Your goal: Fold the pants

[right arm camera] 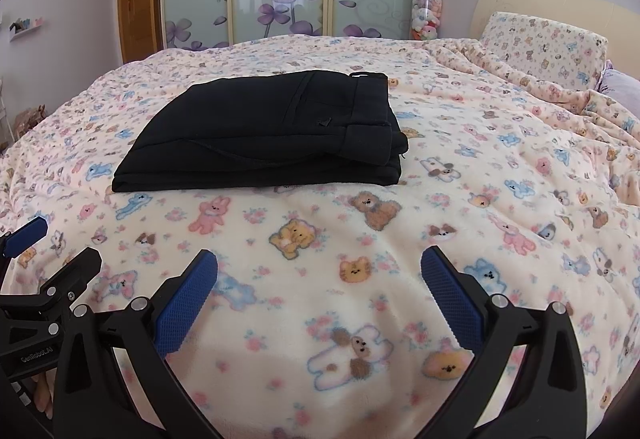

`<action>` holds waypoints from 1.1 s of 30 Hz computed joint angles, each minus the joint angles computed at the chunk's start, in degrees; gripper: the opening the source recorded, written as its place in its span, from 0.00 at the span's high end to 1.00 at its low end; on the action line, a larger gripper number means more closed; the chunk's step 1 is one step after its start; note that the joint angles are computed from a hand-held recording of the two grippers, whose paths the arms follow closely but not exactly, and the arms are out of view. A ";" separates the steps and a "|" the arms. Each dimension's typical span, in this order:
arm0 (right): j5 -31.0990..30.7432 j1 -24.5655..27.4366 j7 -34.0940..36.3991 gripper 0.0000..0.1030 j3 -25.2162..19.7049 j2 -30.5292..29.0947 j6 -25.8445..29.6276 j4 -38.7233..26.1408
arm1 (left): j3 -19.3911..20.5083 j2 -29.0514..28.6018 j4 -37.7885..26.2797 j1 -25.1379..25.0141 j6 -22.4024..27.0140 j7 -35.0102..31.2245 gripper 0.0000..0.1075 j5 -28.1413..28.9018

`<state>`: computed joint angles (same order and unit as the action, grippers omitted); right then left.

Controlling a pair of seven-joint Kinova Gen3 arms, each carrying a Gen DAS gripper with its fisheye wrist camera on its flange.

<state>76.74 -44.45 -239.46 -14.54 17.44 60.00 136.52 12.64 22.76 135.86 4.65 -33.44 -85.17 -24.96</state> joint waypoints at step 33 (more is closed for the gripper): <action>1.07 0.85 -0.41 0.01 -0.04 -0.08 -0.70 0.70 | -0.05 0.44 0.18 -0.03 -0.47 -0.69 0.06 -0.11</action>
<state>77.81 -43.60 -239.86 -14.58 17.36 59.30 137.22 12.58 23.20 136.04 4.63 -33.91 -85.86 -25.07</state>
